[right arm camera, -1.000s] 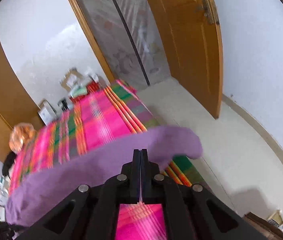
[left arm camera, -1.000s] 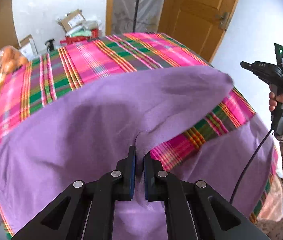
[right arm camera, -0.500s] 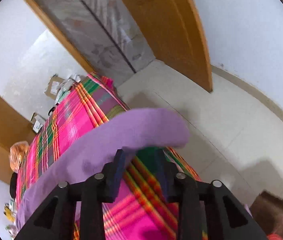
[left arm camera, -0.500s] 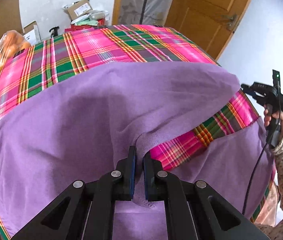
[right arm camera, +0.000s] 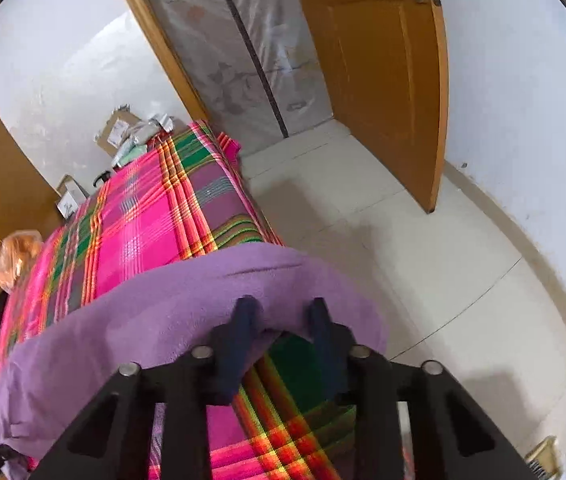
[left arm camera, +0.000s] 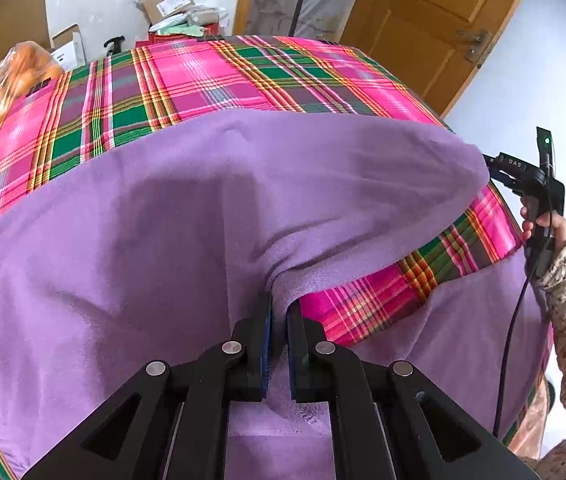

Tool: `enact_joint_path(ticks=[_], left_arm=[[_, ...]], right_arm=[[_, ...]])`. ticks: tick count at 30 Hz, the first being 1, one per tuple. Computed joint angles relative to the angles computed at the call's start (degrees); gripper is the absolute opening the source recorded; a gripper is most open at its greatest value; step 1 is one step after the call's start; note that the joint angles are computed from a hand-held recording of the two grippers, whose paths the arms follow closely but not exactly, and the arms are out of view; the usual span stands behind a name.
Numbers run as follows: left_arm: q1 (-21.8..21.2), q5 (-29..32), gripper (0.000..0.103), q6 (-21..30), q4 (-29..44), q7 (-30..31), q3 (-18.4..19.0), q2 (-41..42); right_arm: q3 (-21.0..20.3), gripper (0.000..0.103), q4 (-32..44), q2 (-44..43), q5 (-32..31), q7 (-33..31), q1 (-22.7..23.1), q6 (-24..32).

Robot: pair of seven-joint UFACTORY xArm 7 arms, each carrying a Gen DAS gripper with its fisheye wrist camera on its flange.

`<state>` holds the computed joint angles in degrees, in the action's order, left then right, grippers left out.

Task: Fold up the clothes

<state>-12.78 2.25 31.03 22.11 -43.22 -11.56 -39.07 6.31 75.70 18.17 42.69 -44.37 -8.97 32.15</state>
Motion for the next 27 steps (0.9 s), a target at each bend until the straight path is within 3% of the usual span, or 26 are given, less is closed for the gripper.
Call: enact_joint_path(ticks=[1,8,14,18,23,27], left_arm=[[-0.03,-0.05,0.007,0.01,-0.02,0.00,0.06,0.01],[0.10,-0.17,0.007,-0.35,-0.24,-0.05,0.24,-0.68],[0.52,-0.41,0.007,-0.62,-0.42,-0.65,0.32,-0.74],[0.55,-0.56,0.007,-0.54,-0.59,-0.99,0.35,-0.75],[0.54,-0.50,0.007,-0.57,-0.49,-0.90,0.52,-0.25],[0.42,-0.84,0.007,-1.03,-0.91,-0.86,0.75,-0.31]], right_arm=[[-0.02,0.011,0.10,-0.27,-0.21,-0.10,0.00,0.14],[-0.66,0.010,-0.53,-2.63,-5.60,1.33,3.57,-7.26],[-4.90,0.014,5.91,4.20,-24.90,18.85,10.93,-9.08],[-5.82,0.017,8.63,6.92,-28.71,28.00,10.51,-10.52],[1.48,0.017,7.91,5.78,-19.92,23.76,0.97,-9.53],[6.26,0.017,4.25,2.01,-7.20,11.70,-6.15,-3.72]])
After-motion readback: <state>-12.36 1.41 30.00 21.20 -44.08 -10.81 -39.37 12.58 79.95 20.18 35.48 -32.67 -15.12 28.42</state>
